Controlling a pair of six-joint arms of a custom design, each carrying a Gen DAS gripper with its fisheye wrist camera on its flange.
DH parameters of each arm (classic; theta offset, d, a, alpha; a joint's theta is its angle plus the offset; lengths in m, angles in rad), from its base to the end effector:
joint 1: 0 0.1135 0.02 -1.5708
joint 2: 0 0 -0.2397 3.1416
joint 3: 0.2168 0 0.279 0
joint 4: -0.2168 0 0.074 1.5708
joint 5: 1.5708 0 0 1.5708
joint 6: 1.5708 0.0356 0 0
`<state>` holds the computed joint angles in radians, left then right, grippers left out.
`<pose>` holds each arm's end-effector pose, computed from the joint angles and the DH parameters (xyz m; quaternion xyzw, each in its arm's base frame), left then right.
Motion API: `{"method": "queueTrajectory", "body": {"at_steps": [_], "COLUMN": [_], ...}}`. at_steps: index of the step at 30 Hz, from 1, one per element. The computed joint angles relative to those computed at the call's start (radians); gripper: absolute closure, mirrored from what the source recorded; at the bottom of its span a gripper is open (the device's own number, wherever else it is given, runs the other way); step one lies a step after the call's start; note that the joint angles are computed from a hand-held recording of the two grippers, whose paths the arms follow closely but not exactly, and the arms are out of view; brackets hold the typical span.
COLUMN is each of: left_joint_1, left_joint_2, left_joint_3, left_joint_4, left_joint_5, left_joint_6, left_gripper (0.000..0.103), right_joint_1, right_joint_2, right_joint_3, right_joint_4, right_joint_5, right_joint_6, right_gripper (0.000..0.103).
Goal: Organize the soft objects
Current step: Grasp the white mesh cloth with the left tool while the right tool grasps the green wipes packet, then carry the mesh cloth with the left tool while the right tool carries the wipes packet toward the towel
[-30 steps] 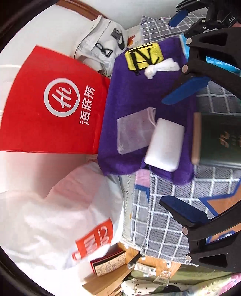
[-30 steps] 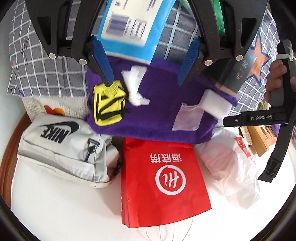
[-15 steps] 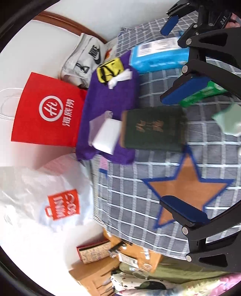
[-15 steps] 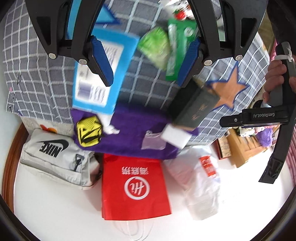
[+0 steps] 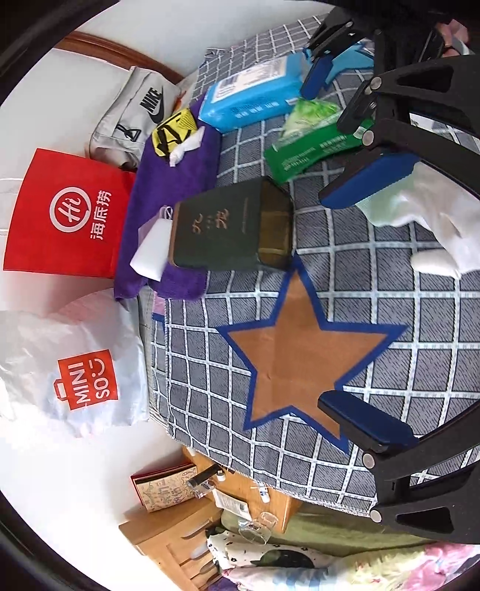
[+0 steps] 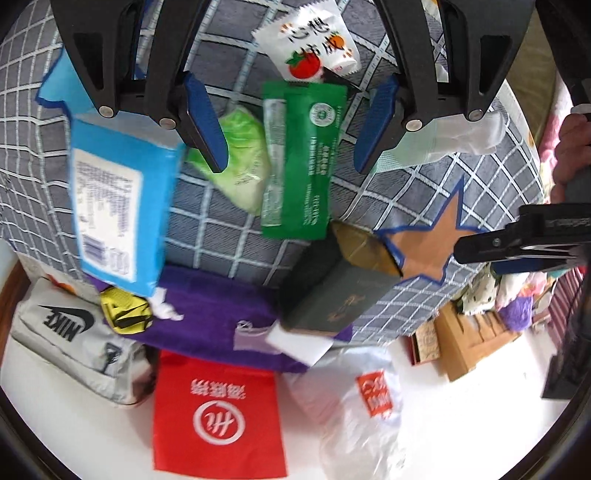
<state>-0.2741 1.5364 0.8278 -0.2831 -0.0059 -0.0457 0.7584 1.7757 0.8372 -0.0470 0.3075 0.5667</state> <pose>0.3059 -0.0858 0.1296 0.1084 0.9522 -0.0427 0.2823 0.2527 0.2245 0.0739 -0.0466 0.9461 0.0598 0.3150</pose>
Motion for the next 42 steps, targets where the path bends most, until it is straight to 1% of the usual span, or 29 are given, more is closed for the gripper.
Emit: {"method": "queueTrajectory", "body": {"at_steps": [5, 6, 8, 9, 10, 13, 16, 20, 25, 29, 32, 33, 34, 36, 38, 40, 42], "left_joint_1": [0.025, 0.031, 0.038, 0.038, 0.038, 0.034, 0.028, 0.023, -0.023, -0.064, -0.123, -0.146, -0.163, -0.194, -0.211, -0.248, -0.27], "left_joint_2": [-0.021, -0.022, -0.02, -0.018, -0.014, -0.007, -0.01, -0.018, -0.054, -0.042, -0.004, 0.009, 0.021, 0.052, 0.065, 0.056, 0.048], "left_joint_3": [-0.04, -0.043, -0.051, -0.053, -0.053, -0.056, -0.067, -0.08, -0.12, -0.138, -0.144, -0.151, -0.153, -0.155, -0.163, -0.185, -0.19], "left_joint_4": [0.023, 0.024, 0.031, 0.033, 0.034, 0.037, 0.04, 0.029, 0.028, 0.037, 0.049, 0.062, 0.069, 0.085, 0.103, 0.133, 0.137], "left_joint_5": [0.022, 0.036, 0.056, 0.057, 0.058, 0.067, 0.074, 0.108, 0.1, 0.128, 0.092, 0.073, 0.051, 0.019, -0.004, -0.067, -0.094], "left_joint_6": [0.024, 0.026, 0.033, 0.033, 0.033, 0.037, 0.031, 0.02, 0.004, -0.008, -0.041, -0.05, -0.06, -0.083, -0.098, -0.111, -0.116], "left_gripper": [0.004, 0.004, 0.004, 0.004, 0.004, 0.004, 0.004, 0.004, 0.004, 0.004, 0.004, 0.006, 0.015, 0.027, 0.03, 0.036, 0.047], "right_joint_1": [-0.014, -0.013, 0.0, 0.008, 0.008, 0.002, 0.002, -0.007, 0.016, 0.039, 0.053, 0.057, 0.061, 0.069, 0.078, 0.082, 0.094], "right_joint_2": [0.12, 0.148, 0.178, 0.184, 0.182, 0.136, 0.081, 0.009, -0.08, -0.142, -0.176, -0.189, -0.209, -0.239, -0.279, -0.316, -0.341], "right_joint_3": [0.082, 0.106, 0.133, 0.142, 0.142, 0.1, 0.047, -0.028, -0.105, -0.173, -0.223, -0.241, -0.266, -0.304, -0.351, -0.4, -0.429], "right_joint_4": [-0.005, -0.02, -0.04, -0.049, -0.05, -0.021, 0.009, 0.06, 0.063, 0.057, 0.064, 0.067, 0.069, 0.07, 0.066, 0.076, 0.052], "right_joint_5": [-0.021, -0.011, 0.035, 0.058, 0.053, 0.018, 0.012, -0.013, 0.023, 0.052, 0.062, 0.063, 0.067, 0.077, 0.088, 0.086, 0.111], "right_joint_6": [0.004, 0.003, -0.009, -0.017, -0.023, -0.028, -0.019, -0.002, 0.017, 0.041, 0.057, 0.062, 0.069, 0.082, 0.101, 0.109, 0.135], "right_gripper": [0.033, 0.035, 0.042, 0.05, 0.058, 0.065, 0.066, 0.066, 0.066, 0.066, 0.066, 0.066, 0.066, 0.066, 0.066, 0.066, 0.066]}}
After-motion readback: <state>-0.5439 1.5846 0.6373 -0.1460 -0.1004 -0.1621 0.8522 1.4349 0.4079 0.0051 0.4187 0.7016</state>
